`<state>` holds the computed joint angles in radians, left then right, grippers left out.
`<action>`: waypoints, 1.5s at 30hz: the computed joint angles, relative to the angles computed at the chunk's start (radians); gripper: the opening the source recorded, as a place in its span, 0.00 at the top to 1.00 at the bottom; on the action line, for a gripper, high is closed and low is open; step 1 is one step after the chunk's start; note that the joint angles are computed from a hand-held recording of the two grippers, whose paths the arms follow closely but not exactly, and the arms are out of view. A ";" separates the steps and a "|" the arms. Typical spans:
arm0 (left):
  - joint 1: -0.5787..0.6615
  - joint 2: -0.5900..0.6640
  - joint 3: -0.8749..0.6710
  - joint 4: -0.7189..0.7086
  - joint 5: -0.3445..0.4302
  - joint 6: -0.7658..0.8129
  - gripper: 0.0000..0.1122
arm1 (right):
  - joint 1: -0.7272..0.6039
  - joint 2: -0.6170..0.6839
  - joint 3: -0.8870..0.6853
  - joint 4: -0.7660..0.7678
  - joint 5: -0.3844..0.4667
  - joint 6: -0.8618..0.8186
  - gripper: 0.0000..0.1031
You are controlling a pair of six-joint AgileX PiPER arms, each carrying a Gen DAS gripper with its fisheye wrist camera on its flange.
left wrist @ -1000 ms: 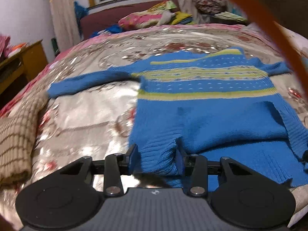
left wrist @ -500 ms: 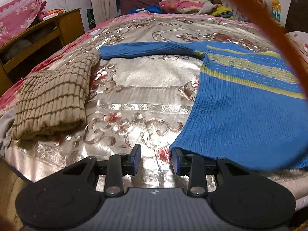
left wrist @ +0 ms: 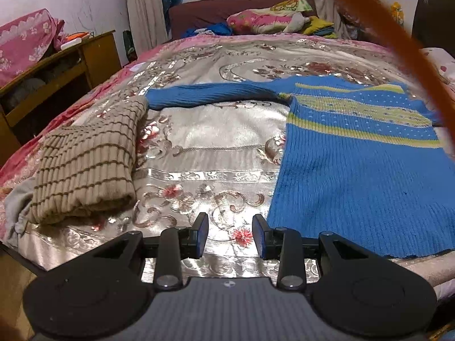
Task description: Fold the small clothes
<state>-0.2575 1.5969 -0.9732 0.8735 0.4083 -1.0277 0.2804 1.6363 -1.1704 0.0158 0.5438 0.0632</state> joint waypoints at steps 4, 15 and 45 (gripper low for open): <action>0.009 -0.013 0.010 -0.018 -0.017 0.019 0.64 | -0.025 0.015 0.002 0.022 0.015 0.022 0.67; -0.041 0.057 -0.069 -0.002 -0.076 0.038 0.64 | -0.087 0.088 -0.038 0.225 0.051 -0.080 0.95; -0.036 0.187 -0.174 -0.400 -0.113 0.466 0.63 | -0.032 -0.029 -0.030 -0.038 0.094 0.079 0.87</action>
<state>-0.2938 1.7835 -1.1476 0.4737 0.2949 -0.5621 0.2487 1.6070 -1.2004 -0.0224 0.6381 0.1425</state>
